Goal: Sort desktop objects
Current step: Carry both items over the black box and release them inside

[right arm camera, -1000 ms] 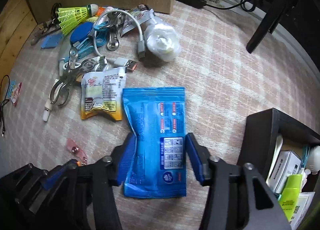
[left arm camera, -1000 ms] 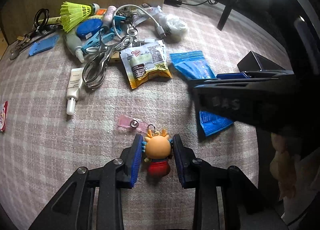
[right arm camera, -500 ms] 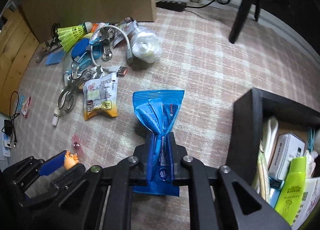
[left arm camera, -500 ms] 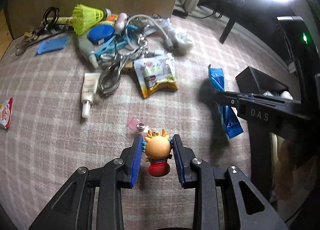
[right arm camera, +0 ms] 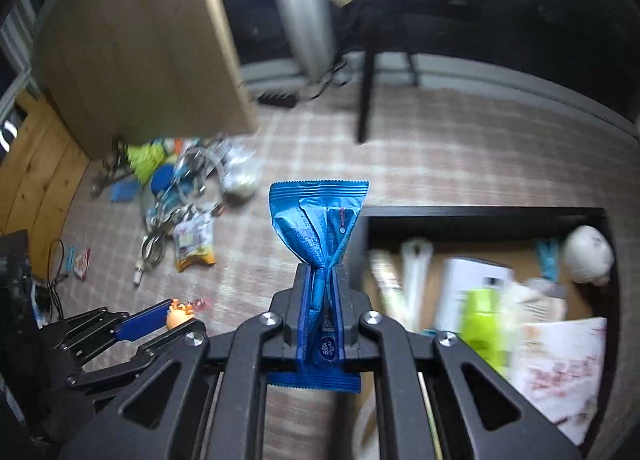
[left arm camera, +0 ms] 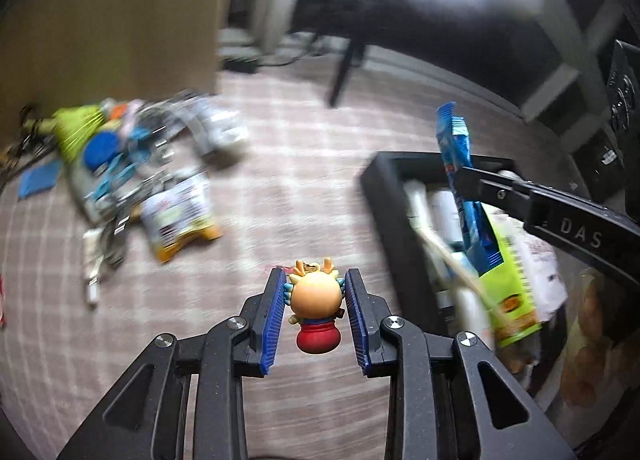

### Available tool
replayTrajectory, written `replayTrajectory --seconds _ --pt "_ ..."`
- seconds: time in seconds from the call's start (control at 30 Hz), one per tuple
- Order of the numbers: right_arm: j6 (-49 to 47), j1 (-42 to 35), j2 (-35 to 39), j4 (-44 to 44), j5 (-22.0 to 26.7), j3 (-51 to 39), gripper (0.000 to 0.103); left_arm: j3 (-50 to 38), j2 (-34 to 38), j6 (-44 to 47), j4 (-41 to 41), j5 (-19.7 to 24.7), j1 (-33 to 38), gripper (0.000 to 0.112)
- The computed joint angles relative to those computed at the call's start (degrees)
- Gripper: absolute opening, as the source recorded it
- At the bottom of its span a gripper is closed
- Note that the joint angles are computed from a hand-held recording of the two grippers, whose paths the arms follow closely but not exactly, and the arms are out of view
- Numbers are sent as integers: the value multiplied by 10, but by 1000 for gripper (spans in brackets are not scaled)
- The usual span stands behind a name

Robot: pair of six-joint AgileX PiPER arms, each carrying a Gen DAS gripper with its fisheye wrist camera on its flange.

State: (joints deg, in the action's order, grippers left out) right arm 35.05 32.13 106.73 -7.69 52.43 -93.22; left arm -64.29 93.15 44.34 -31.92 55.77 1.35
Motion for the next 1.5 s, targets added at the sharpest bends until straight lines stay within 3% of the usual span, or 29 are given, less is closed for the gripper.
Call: replayTrajectory --seconds 0.3,0.77,0.83,0.9,0.93,0.97,1.0,1.5 --pt "18 -96 -149 -39 -10 147 10 -21 -4 -63 2 -6 -124 28" --pt "-26 -225 -280 -37 -24 306 10 -37 -10 -129 24 -21 -243 28" --pt "-35 -234 -285 -34 -23 314 12 -43 -6 -128 21 -18 -248 29" --pt "-64 -248 -285 -10 -24 316 27 -57 7 -127 11 2 -247 32" --pt "-77 -255 -286 4 -23 317 34 -63 10 -135 15 7 -247 44" --pt "-75 -257 -291 8 -22 318 48 -64 10 -137 14 8 -245 51" --pt "-68 -254 -298 3 -25 322 53 -63 6 -135 12 3 -241 52" --pt "8 -173 -307 -48 5 297 53 -42 -31 -101 21 20 -166 52"
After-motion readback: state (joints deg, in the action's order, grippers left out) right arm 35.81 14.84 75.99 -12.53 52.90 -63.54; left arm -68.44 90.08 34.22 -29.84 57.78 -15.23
